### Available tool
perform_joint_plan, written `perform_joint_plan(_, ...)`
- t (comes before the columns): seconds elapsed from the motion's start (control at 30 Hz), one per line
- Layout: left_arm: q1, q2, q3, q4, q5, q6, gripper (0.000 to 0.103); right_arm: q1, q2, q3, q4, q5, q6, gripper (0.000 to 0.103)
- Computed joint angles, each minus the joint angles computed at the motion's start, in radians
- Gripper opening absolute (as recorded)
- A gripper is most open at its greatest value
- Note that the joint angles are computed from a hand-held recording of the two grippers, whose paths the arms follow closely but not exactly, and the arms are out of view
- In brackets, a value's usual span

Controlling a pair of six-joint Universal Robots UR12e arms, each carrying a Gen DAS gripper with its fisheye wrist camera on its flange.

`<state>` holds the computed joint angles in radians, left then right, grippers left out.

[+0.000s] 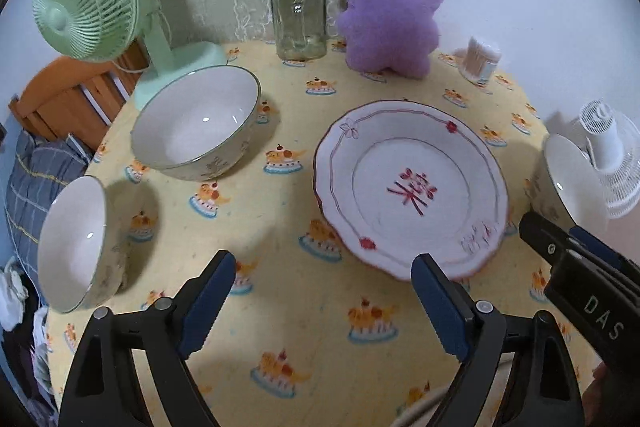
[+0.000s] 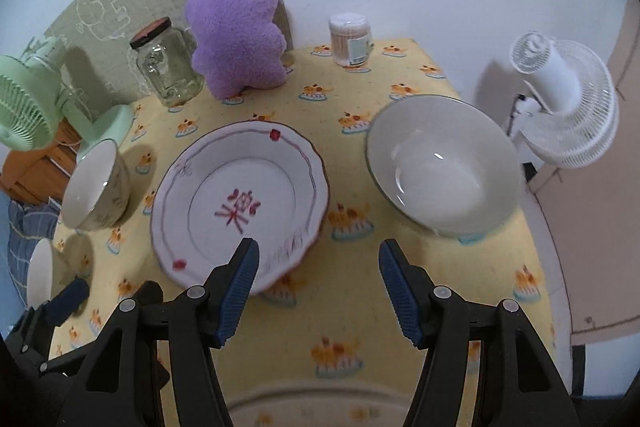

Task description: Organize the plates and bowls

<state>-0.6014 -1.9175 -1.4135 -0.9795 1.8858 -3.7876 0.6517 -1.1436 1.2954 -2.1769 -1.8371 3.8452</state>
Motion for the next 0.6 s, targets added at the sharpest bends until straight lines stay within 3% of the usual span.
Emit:
perform_joint_plan(0.3, 0.009, -0.07, 0.06, -0.038, 0.019, 0.019, 0.082, -0.031, 0.068, -0.046, 0.009, 0.058, -0.06, 0.066)
perform_joint_plan(0.43, 0.012, -0.092, 0.075, -0.043, -0.001, 0.029, 0.072, -0.026, 0.089, -0.064, 0.017, 0.031, -0.081, 0.065)
perform_joint_plan(0.57, 0.015, -0.098, 0.075, -0.034, -0.018, 0.021, 0.066, -0.029, 0.101, -0.072, 0.008, 0.071, -0.092, 0.064)
perform_joint_plan(0.6, 0.016, -0.099, 0.076, -0.039, -0.022, 0.023, 0.06, -0.03, 0.102, -0.073, 0.014, 0.077, -0.086, 0.062)
